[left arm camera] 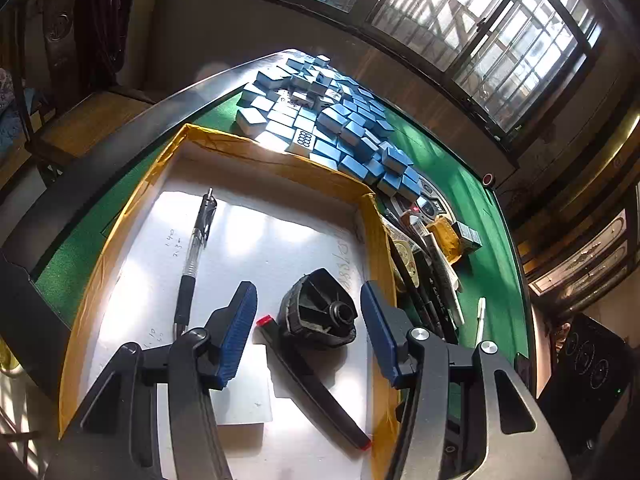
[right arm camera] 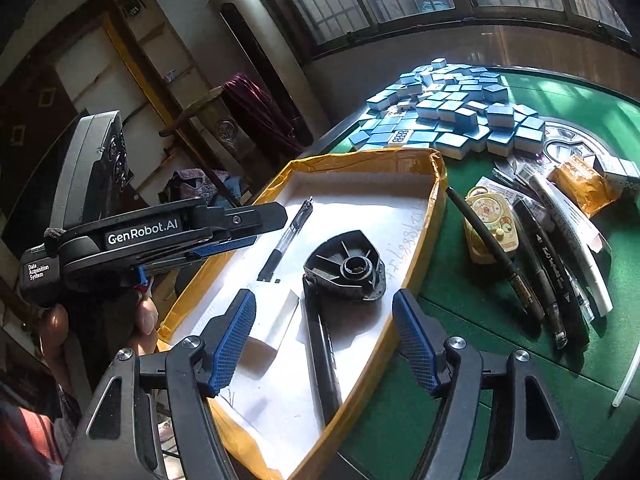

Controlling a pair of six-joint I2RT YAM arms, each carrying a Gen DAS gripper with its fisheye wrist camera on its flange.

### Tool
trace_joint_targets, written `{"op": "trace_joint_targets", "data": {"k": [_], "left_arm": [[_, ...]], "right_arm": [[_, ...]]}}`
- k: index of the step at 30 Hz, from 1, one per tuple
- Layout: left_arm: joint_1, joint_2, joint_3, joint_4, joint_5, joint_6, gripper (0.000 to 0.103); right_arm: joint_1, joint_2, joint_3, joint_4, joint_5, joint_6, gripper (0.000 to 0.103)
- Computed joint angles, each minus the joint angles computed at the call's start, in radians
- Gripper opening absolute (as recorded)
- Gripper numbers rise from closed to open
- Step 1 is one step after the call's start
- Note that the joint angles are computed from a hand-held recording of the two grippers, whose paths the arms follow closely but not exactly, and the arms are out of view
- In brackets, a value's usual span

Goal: Organize objects
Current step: 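Lower the pen and open the left gripper while the right gripper lowers the black part into the tray, then close the right gripper on the white pen while the left tool moves to the black pens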

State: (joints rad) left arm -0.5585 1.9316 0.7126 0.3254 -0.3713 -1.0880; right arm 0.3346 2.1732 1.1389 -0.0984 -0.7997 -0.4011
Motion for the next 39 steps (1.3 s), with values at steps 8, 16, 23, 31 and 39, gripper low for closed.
{"op": "trace_joint_targets", "data": {"k": [8,16,23,31,39], "left_arm": [[-0.072,0.123,0.239,-0.106,0.051,0.033,0.053],[-0.114,0.226,0.419,-0.211,0.082,0.05,0.053],[-0.128,0.275,0.497,-0.258,0.101,0.059,0.053],[-0.13,0.296,0.519,-0.27,0.122,0.063,0.053],[-0.127,0.304,0.519,-0.264,0.139,0.064,0.053]], "right_arm": [[-0.193,0.073,0.08,-0.045,-0.003,0.011,0.066],[-0.29,0.164,0.232,-0.121,0.043,0.075,0.065],[-0.32,0.195,0.288,-0.14,0.087,0.087,0.059],[-0.34,0.254,0.386,-0.184,0.159,0.139,0.048],[-0.344,0.281,0.431,-0.203,0.239,0.177,0.035]]}}
